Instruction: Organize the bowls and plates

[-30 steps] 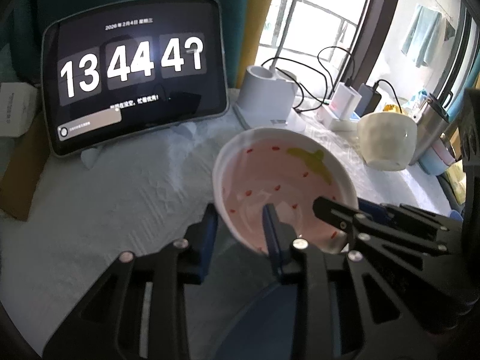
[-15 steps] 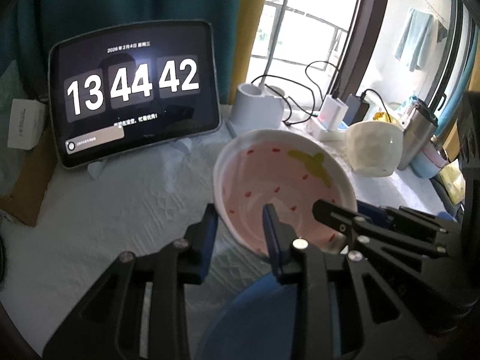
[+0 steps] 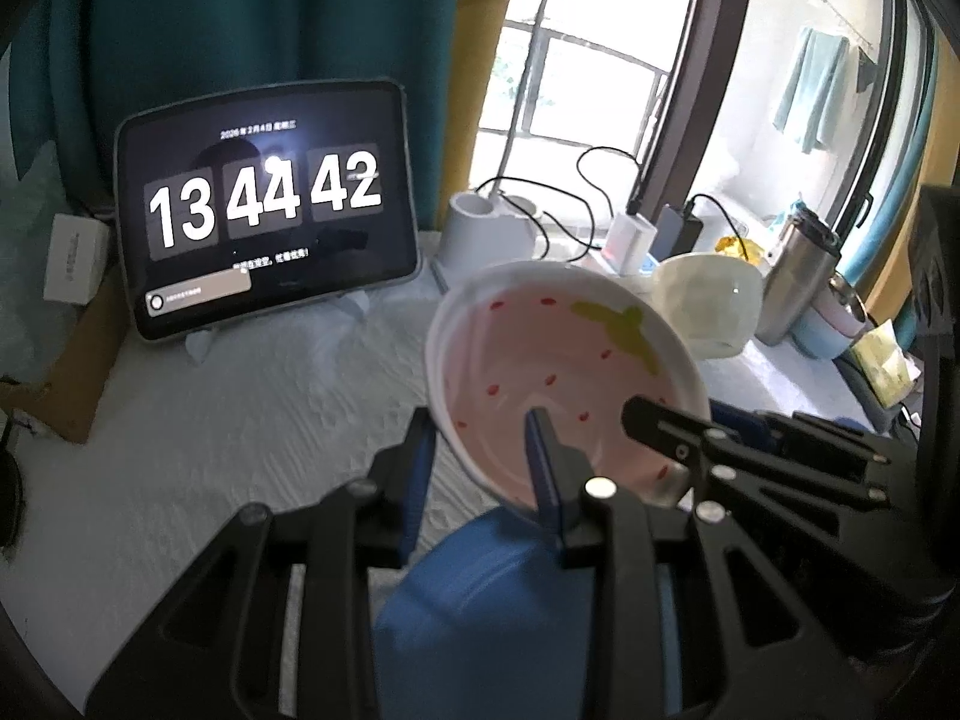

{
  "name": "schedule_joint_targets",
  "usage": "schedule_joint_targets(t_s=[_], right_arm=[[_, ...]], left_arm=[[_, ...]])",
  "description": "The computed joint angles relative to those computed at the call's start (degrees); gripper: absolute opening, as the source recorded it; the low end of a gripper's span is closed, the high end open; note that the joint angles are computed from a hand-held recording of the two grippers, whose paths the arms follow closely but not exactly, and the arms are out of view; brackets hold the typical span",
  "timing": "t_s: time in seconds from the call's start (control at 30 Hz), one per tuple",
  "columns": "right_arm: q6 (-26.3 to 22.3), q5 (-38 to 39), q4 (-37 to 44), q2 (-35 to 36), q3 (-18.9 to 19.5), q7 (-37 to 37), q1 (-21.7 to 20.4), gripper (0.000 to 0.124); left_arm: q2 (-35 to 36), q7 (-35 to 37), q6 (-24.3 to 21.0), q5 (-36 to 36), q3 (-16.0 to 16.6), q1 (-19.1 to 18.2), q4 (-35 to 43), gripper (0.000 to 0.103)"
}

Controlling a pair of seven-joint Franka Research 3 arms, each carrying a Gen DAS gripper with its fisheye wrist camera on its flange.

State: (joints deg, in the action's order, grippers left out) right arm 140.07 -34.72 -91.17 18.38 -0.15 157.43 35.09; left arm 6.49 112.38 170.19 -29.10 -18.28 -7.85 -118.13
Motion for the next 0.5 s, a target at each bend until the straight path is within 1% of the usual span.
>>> schedule_joint_targets(t_s=[0.17,0.5], right_arm=[[-0.21,-1.70,-1.61,-1.84,0.15,1.84,0.50,0.027],[-0.37,-5.58,-5.60,-5.97,1.89,5.54,-0.36,0.027]], left_arm=[[-1.77,2.04,0.73,-2.61,-0.30,-0.45,-1.59,0.032],[-4.95,4.18,2.00,-5.51,1.79,-4.15,-4.23,0.032]])
